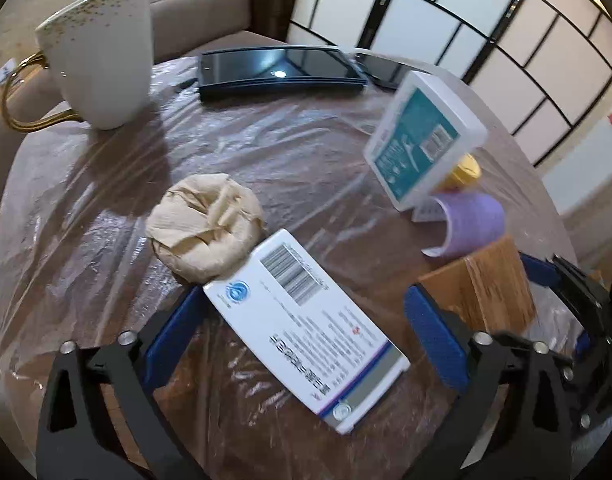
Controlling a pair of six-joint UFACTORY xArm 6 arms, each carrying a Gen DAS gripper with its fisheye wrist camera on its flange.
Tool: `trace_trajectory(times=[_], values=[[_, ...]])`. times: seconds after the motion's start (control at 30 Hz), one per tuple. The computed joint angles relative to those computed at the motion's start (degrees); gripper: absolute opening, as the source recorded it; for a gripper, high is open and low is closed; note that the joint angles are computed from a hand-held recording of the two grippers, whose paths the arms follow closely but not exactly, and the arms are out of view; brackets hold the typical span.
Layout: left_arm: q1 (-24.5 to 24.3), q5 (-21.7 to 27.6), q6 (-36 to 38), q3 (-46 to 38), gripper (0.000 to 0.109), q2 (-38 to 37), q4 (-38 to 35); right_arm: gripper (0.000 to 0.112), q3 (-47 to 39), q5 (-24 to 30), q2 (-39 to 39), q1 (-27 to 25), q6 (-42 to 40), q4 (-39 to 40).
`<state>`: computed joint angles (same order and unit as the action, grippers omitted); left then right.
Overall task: Collect trash
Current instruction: 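Grasp the white medicine box with the left tool while the right tool grasps the cardboard box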
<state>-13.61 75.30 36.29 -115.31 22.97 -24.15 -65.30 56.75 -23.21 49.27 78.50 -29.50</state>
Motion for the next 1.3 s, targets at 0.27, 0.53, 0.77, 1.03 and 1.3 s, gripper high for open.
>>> trace_trajectory(times=[0.27,0.53,0.77,1.03,1.3], values=[[-0.46,-5.81,0.89,5.57,0.072,-3.36,2.77,0.092,-2.27,2.03,2.32,1.53,-2.5,-0.45],[0.43,-5.5,1.94,9.23,0.071,-6.57,3.22,0.086,-5.48,5.59,5.26,2.41,-5.86,-0.27],[-0.17,-9.07,2.49,14.09,0.078,-9.42,5.79,0.069,-7.24,7.88,6.79,3.27,-8.85,-0.05],[0.55,-9.94,3.51,16.45,0.069,-11.01,4.31,0.063,-5.61,6.48,5.06,3.98,-8.15,-0.36],[-0.47,-11.24,1.94,17.66,0.072,-12.17,6.6,0.063,-5.69,8.34,4.21,5.91,-7.28,-1.21]])
